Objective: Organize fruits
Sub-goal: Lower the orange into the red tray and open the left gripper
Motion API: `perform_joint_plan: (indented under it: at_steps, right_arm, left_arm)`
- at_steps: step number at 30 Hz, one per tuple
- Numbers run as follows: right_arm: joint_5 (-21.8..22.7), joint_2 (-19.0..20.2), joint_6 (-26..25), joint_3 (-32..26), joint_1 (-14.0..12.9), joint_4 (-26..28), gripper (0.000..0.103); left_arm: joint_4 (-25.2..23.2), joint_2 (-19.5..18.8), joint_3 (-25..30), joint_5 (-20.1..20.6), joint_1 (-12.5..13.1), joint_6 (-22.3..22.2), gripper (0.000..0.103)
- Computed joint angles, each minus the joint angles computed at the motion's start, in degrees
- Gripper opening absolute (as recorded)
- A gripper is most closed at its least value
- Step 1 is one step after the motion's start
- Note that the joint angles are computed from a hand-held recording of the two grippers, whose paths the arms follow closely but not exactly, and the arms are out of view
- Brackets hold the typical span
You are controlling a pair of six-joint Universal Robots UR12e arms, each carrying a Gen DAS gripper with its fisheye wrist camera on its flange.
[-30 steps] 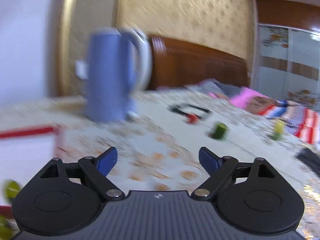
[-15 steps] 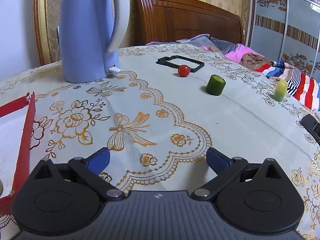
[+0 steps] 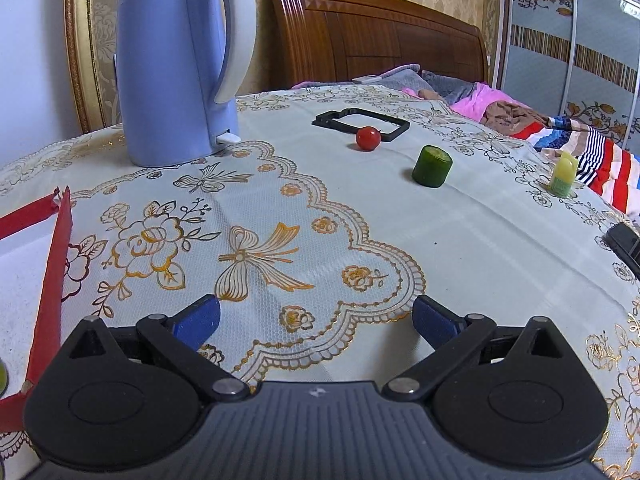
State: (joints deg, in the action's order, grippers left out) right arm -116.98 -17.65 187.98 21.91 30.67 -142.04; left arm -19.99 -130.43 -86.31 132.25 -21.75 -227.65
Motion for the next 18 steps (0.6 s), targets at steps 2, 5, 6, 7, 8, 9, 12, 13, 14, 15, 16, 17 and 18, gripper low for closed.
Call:
perform_joint_plan:
  at_steps: [2,5,6,7,8,9,12,13,14,15,16,17,18]
  right_arm:
    - [0.0,0.0,0.0,0.0,0.0,0.0,0.103]
    - [0.0,0.0,0.0,0.0,0.0,0.0,0.103]
    - [0.0,0.0,0.0,0.0,0.0,0.0,0.103]
    - [0.1,0.0,0.1,0.0,0.0,0.0,0.103]
    - [0.1,0.0,0.1,0.0,0.0,0.0,0.103]
    - [0.2,0.0,0.2,0.0,0.0,0.0,0.103]
    - [0.4,0.0,0.3,0.0,-0.1,0.1,0.103]
    - [0.4,0.0,0.3,0.0,-0.1,0.1,0.103]
    - [0.4,0.0,0.3,0.0,-0.1,0.1,0.103]
    - [0.4,0.0,0.4,0.0,-0.1,0.1,0.103]
    - [0.4,0.0,0.3,0.0,-0.1,0.0,0.103]
    - [0.4,0.0,0.3,0.0,-0.1,0.0,0.103]
    - [0.5,0.0,0.4,0.0,-0.1,0.0,0.103]
  left_arm:
    - [0.0,-0.7,0.4,2.2,-0.4,1.2,0.042]
    - [1.7,-1.3,0.7,2.8,-0.7,3.8,0.065]
    - [2.1,-1.5,0.9,3.6,-1.0,4.7,0.071]
    - [2.4,-1.9,1.3,4.7,-1.3,5.6,0.078]
    - [2.3,-2.2,1.6,6.4,-1.7,6.1,0.086]
    - [3.4,-2.3,1.5,7.3,-2.0,6.8,0.087]
    - [7.6,-1.2,-0.6,5.5,-2.2,6.1,0.089]
    - [8.9,-0.7,-1.6,4.5,-2.2,5.9,0.089]
    - [10.1,-0.3,-2.5,3.8,-2.4,5.4,0.089]
    - [11.4,0.1,-3.3,3.5,-2.6,5.0,0.089]
    - [12.3,0.2,-3.8,3.6,-3.0,4.9,0.089]
    - [13.0,0.5,-4.2,3.6,-3.3,4.9,0.089]
    - [13.7,0.5,-4.6,4.0,-3.7,5.3,0.089]
